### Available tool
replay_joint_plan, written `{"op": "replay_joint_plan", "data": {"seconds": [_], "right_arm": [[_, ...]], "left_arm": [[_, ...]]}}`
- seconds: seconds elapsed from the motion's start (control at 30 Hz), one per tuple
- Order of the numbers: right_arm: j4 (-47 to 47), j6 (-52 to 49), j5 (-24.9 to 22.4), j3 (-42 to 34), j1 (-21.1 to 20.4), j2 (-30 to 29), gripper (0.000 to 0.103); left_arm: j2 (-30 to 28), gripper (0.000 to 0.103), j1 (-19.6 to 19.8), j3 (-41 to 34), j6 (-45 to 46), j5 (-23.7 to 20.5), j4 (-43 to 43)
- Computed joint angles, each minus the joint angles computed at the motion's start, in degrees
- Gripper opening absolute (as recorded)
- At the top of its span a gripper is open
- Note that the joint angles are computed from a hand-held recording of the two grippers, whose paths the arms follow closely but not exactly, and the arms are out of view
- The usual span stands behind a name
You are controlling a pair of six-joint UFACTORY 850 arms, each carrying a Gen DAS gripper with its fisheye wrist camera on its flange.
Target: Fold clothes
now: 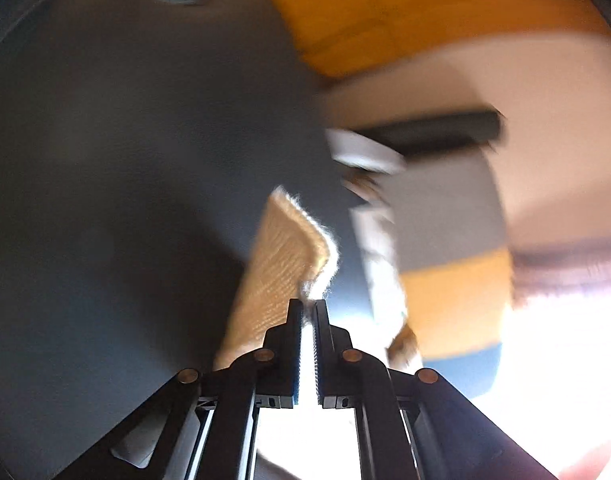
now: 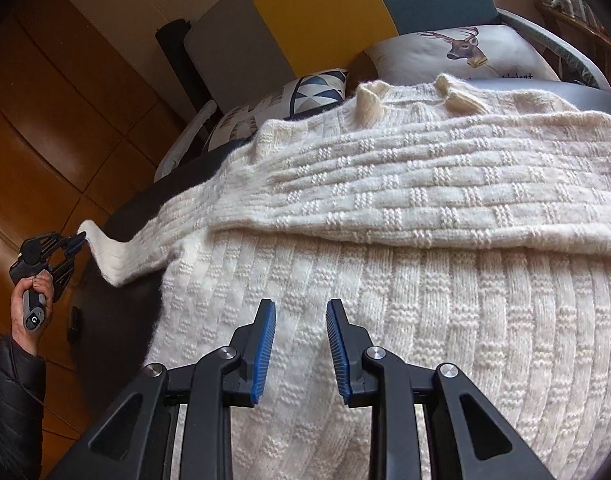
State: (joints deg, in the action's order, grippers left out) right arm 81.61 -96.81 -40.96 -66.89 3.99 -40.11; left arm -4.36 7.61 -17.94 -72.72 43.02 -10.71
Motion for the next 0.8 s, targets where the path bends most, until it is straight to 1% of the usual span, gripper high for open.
{"op": "replay_joint_plan", "data": {"seconds": [0.07,0.13,0.2,0.3,0.33,0.37,0.4,0.43,0.57,0.63,0.67,0.73,0.8], "right_arm": [[0.1,-0.6,-2.9,-1.3,0.1,-0.4,0.026],[-1.7,3.9,-9.4,-4.7,-0.4,-2.6,0.026],[-2.0,8.2,-13.9,-7.6,-0.4,-4.7,0.026],[-2.0,14.0,-19.9,-12.1,0.0,-7.9,0.026],[-1.8,15.7,-21.7,-13.6,0.2,-9.0,0.026],[-1.3,17.9,-23.7,-15.1,0.4,-10.3,0.029],[-1.0,20.8,-26.5,-17.1,0.5,-12.0,0.029],[-0.4,23.7,-28.1,-18.7,0.6,-13.4,0.029],[-0.3,34.6,-25.9,-24.0,1.4,-17.7,0.031],[0.0,38.2,-25.4,-26.0,1.5,-19.6,0.031],[0.2,39.7,-25.5,-26.8,1.5,-20.5,0.031],[0.6,42.8,-25.5,-28.5,1.6,-22.2,0.031],[1.0,43.0,-25.4,-29.1,1.9,-22.5,0.031]], "left_arm": [[0.6,0.004,-3.5,-3.4,4.5,-1.8,-0.1],[-0.2,0.004,-7.0,-7.5,8.2,-3.6,0.8],[-2.5,0.004,-10.6,-12.2,11.5,-5.8,1.8],[-8.4,0.004,-14.7,-20.2,12.8,-9.1,6.4],[-11.0,0.004,-15.6,-23.1,11.9,-10.1,8.7],[-13.6,0.004,-16.3,-26.1,10.8,-11.2,11.3],[-16.1,0.004,-17.1,-28.8,9.5,-12.3,13.6],[-18.5,0.004,-17.9,-31.2,8.1,-13.3,15.5],[-26.2,0.004,-20.7,-39.1,-0.4,-17.5,23.9],[-28.8,0.004,-21.3,-41.1,-4.9,-17.8,27.9],[-29.0,0.004,-22.6,-40.9,-5.3,-18.0,27.2],[-29.8,0.005,-23.1,-40.4,-10.1,-14.9,31.2],[-29.2,0.006,-23.6,-38.5,-11.3,-12.1,30.8]]}}
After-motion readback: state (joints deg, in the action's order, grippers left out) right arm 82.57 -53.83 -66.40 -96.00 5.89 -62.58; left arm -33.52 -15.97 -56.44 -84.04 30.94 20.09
